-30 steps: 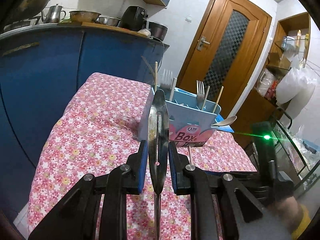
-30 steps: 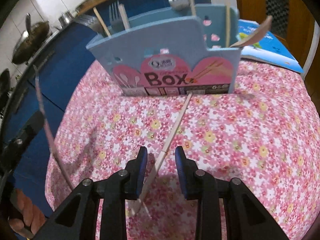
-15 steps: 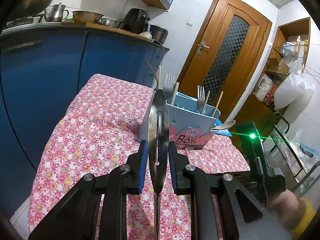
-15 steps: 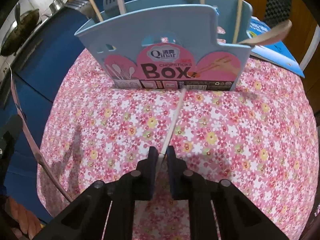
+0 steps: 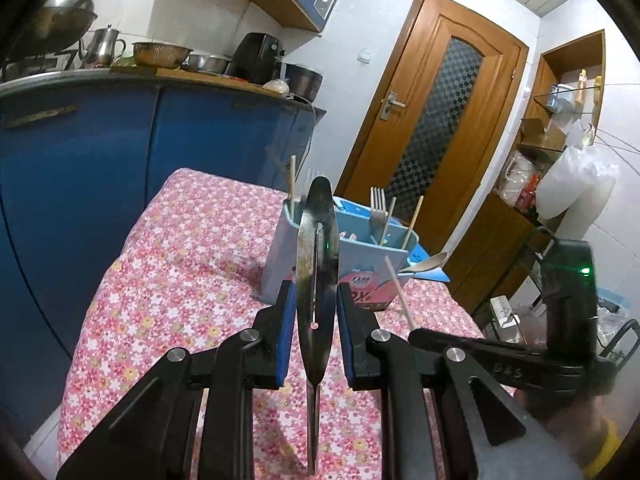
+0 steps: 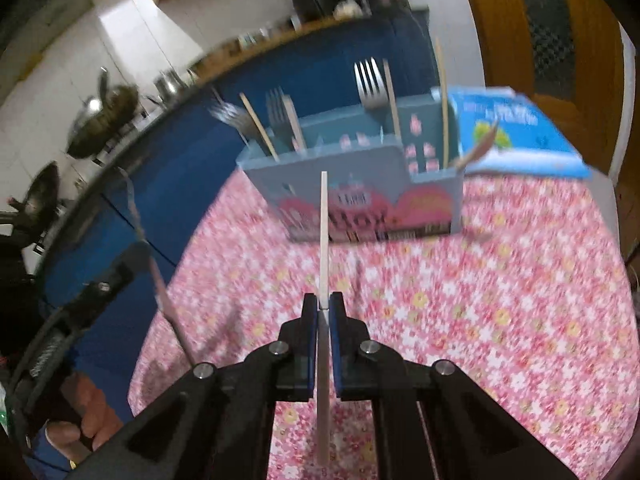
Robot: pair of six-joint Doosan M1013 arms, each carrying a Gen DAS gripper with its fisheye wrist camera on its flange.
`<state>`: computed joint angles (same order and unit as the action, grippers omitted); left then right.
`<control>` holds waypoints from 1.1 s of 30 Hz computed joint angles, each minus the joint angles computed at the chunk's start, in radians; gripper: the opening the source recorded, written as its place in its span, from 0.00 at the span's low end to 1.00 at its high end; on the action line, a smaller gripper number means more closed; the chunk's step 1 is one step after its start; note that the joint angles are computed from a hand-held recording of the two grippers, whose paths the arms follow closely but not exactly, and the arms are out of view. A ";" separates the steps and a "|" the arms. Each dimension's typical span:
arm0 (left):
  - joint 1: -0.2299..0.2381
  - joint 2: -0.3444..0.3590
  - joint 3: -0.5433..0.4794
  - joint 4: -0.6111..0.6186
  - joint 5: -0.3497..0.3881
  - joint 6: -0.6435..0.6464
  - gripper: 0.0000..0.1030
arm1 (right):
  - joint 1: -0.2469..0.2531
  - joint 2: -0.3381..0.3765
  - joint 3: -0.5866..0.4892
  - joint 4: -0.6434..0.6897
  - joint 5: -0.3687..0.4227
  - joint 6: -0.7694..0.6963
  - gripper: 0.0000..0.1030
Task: Organize utensils
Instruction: 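Lower the knife into the box with the left tool while the right inserts the chopstick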
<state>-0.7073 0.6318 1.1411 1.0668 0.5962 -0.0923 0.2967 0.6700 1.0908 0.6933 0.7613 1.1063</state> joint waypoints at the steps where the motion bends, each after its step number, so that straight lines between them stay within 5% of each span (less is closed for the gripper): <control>1: -0.001 0.001 -0.004 0.004 0.001 0.002 0.19 | -0.004 -0.012 0.018 0.038 -0.029 -0.041 0.07; 17: 0.016 0.059 -0.168 0.090 0.039 0.050 0.19 | -0.017 -0.039 0.067 0.327 -0.228 -0.363 0.07; 33: 0.056 0.187 -0.406 0.190 0.082 0.075 0.19 | -0.006 0.031 -0.033 0.526 -0.413 -0.572 0.08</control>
<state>-0.6509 0.8192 0.7352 1.2571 0.6784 -0.0170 0.2911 0.7010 1.0583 1.2192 0.3487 0.5343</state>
